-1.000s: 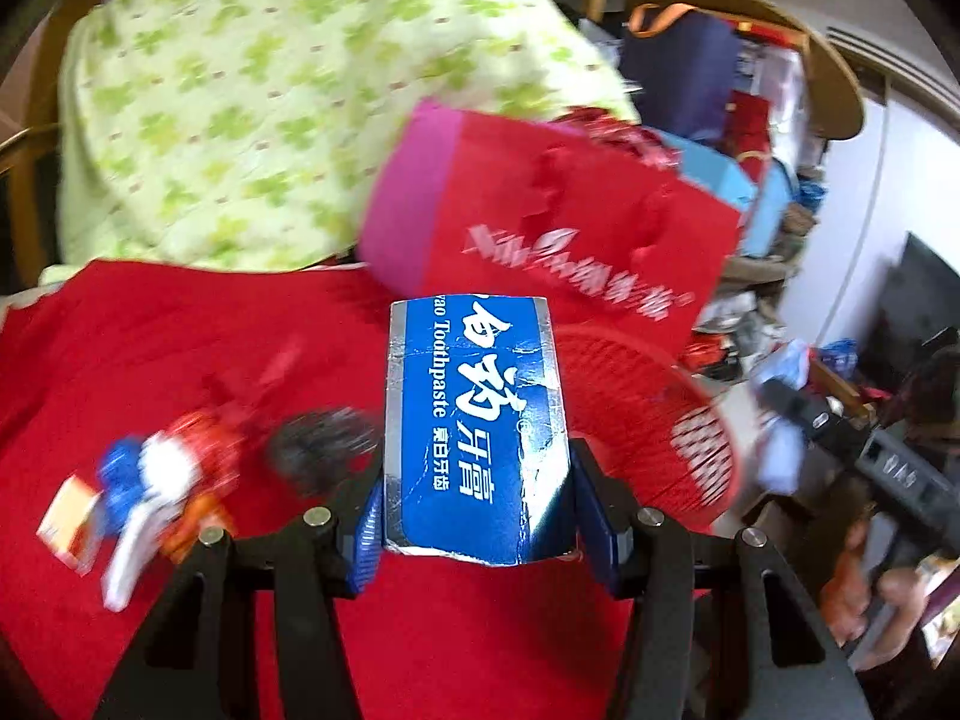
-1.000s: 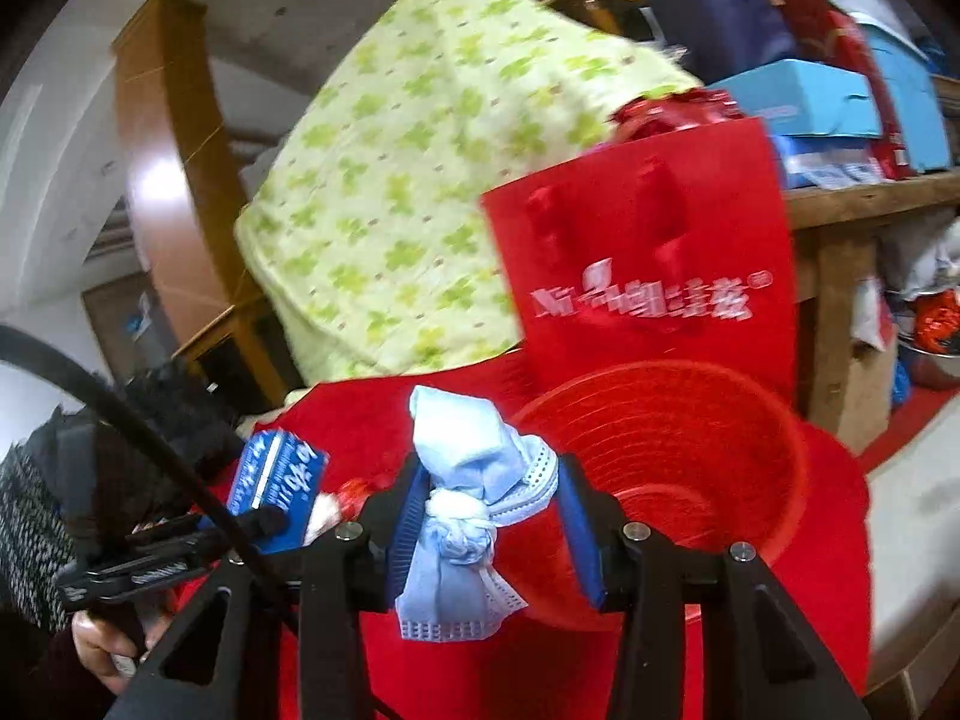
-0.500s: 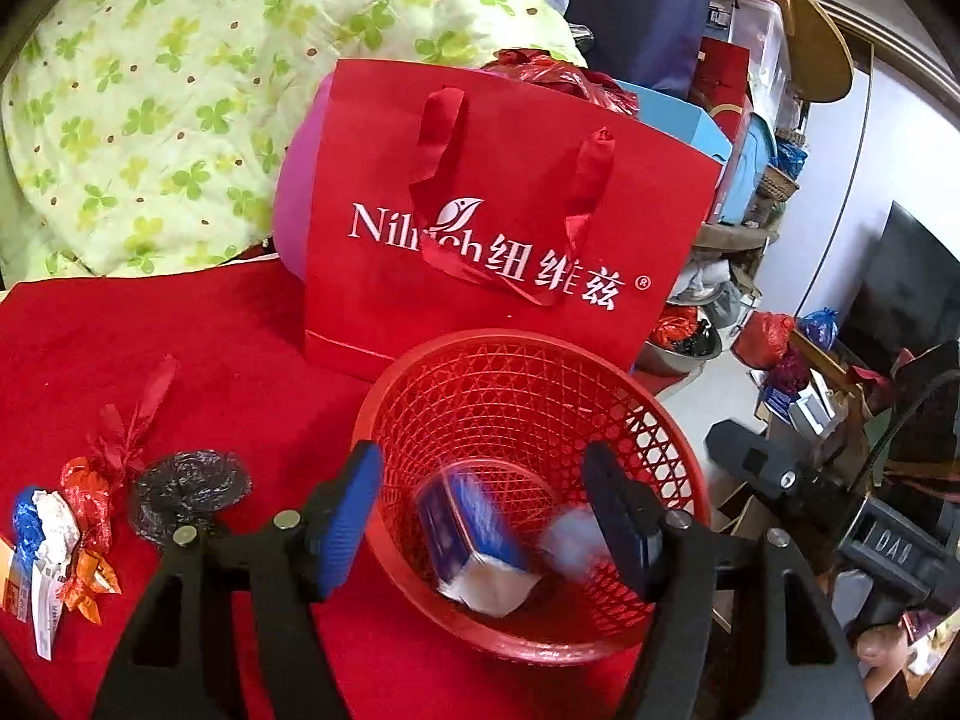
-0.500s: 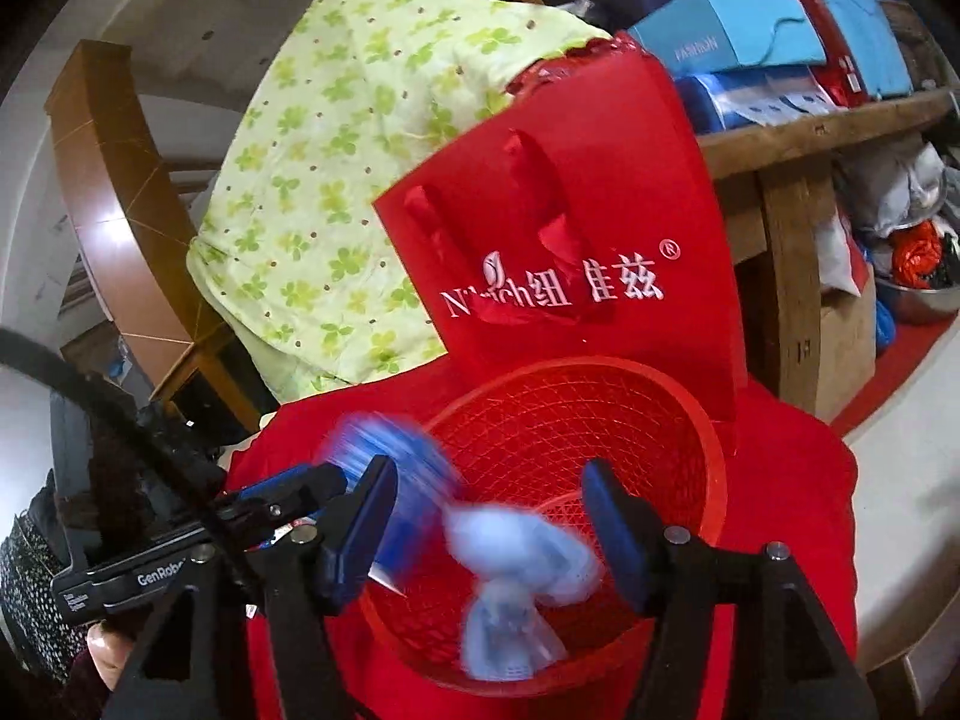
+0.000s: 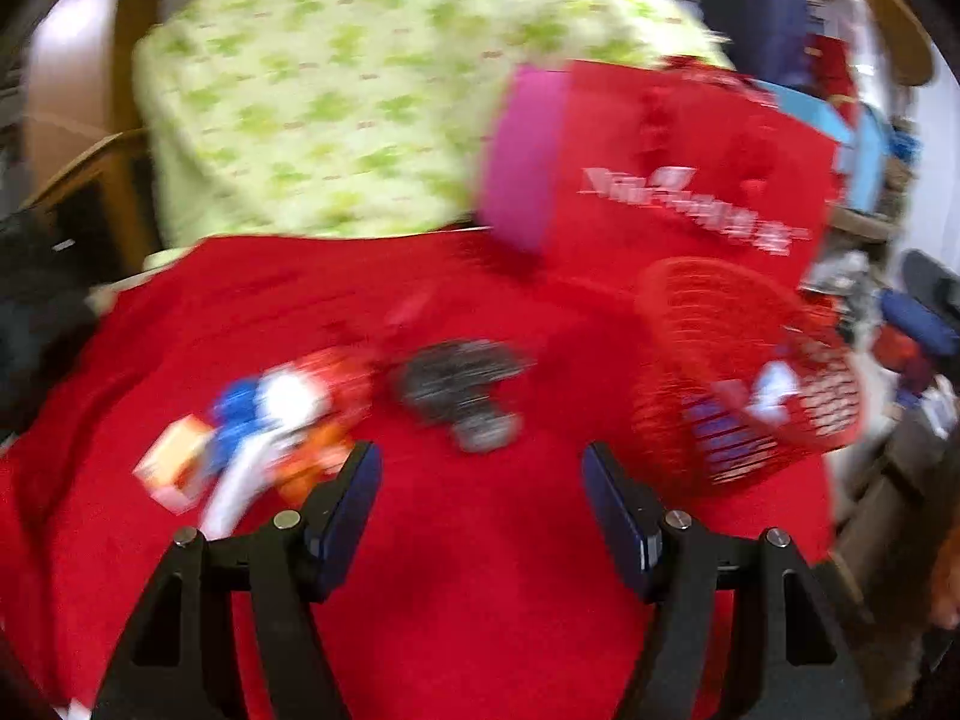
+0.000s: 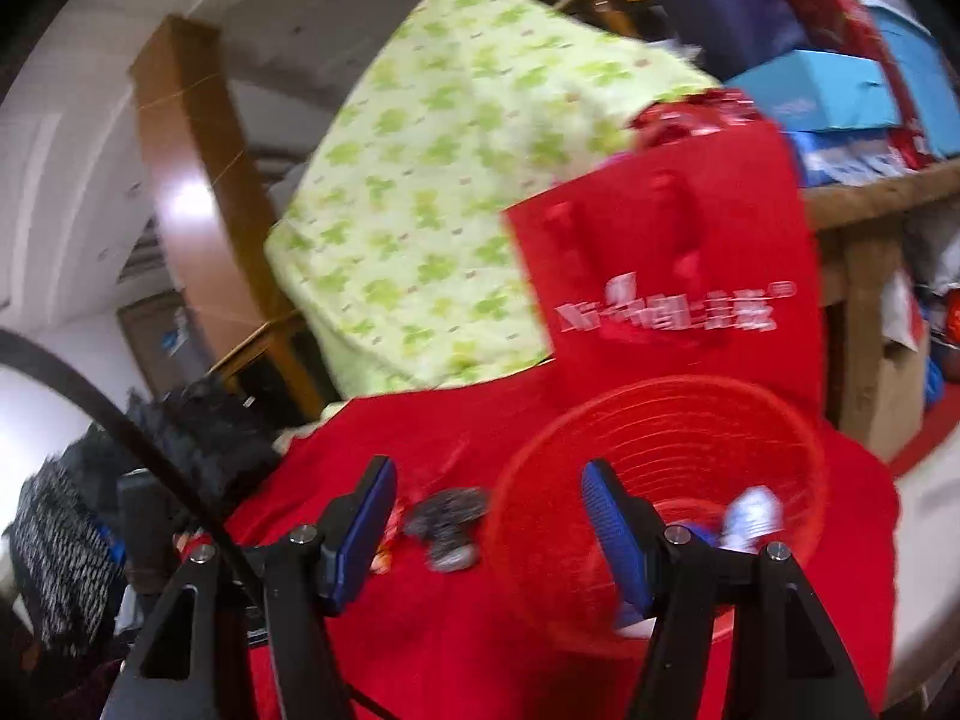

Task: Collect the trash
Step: 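Carry the mask and toothpaste box over the red mesh basket and open both grippers, then grasp the black plastic bag with the right gripper while the left gripper grasps the white toothpaste tube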

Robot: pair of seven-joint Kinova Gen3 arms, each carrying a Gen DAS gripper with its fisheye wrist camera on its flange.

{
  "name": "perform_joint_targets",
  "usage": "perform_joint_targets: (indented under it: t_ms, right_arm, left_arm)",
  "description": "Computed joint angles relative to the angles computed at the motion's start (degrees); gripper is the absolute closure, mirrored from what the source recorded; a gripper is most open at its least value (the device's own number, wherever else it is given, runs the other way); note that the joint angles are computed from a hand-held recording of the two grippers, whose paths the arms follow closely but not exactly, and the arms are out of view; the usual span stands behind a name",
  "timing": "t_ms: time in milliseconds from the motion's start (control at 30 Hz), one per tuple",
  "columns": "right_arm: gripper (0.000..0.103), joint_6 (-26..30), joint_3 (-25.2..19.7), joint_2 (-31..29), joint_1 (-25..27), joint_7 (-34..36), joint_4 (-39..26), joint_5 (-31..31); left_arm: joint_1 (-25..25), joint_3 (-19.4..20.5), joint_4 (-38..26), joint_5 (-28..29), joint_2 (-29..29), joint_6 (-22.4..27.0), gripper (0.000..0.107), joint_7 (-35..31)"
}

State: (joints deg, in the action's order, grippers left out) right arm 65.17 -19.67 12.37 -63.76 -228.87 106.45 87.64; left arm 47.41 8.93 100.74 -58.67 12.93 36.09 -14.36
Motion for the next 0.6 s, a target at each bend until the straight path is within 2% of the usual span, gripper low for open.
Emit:
perform_joint_targets:
  t_ms: [133,200,267,333,367,500,600]
  right_arm:
    - [0.028,-2.3,0.7,4.6,-1.4,9.3,-8.7,-2.6]
    - [0.028,-0.6,1.7,8.1,-3.3,14.0,-13.9,-4.4]
    - [0.028,1.2,-0.1,11.5,-2.9,18.6,-19.1,-5.7]
    - [0.028,2.4,-2.4,13.5,-1.9,23.3,-23.3,-7.0]
    - [0.028,2.9,-1.9,14.3,-2.5,25.6,-25.2,-8.1]
    - [0.028,0.1,6.4,15.1,-8.2,32.2,-29.3,-14.1]
    - [0.028,-0.4,8.4,15.6,-9.5,33.2,-30.3,-15.3]
  left_arm:
    - [5.3,-5.1,3.4,-4.6,-2.9,9.3,0.035,7.4]
    - [4.3,-3.4,4.1,-6.4,-3.7,12.7,0.032,9.6]
    - [1.2,1.0,5.5,-8.8,-4.9,15.9,0.032,12.1]
    - [-0.3,3.0,6.7,-9.6,-5.9,17.4,0.032,13.4]
    - [-1.1,3.5,7.1,-9.6,-6.3,17.3,0.032,13.5]
    - [-3.3,6.0,8.7,-10.3,-7.1,17.8,0.032,14.9]
    - [-4.6,6.9,9.7,-10.4,-7.6,17.0,0.032,15.3]
